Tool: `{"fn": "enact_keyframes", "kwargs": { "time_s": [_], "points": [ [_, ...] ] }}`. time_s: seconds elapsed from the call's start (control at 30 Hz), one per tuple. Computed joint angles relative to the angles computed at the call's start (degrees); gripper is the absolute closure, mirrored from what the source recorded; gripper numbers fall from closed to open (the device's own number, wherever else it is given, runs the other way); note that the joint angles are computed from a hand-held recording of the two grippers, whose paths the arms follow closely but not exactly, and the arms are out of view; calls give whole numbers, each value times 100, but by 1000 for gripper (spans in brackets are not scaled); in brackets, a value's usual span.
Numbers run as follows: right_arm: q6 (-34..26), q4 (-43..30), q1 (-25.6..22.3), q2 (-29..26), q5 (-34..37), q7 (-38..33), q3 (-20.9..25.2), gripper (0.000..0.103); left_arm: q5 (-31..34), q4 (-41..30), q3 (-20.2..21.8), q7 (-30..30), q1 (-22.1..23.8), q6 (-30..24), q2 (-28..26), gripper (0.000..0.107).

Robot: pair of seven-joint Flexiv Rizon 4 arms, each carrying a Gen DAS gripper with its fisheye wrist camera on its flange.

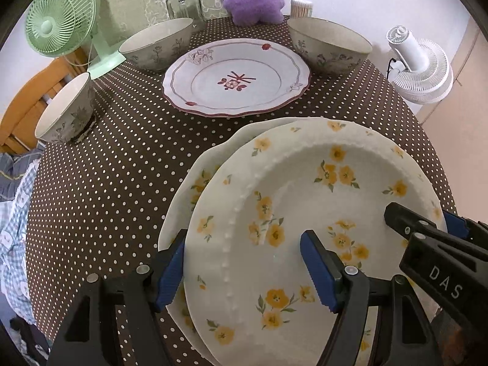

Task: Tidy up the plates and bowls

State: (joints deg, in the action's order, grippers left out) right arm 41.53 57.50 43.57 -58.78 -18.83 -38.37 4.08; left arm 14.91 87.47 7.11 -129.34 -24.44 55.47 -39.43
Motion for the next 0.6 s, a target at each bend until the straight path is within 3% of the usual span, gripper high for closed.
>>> {"fn": "enact_keyframes", "kwargs": {
  "time_s": [0.23,0.33,0.6],
  "points": [
    [246,221,-50,78,19,-9,14,48,151,-172,88,-188,-107,-251,-56,30],
    [413,360,-90,148,31,-56,47,53,315,-370,152,-222,-217,-604,-100,32],
    [476,472,-102,227,25,-160,76,58,593,-289,114,-409,-211,-469,59,30]
  ]
}}
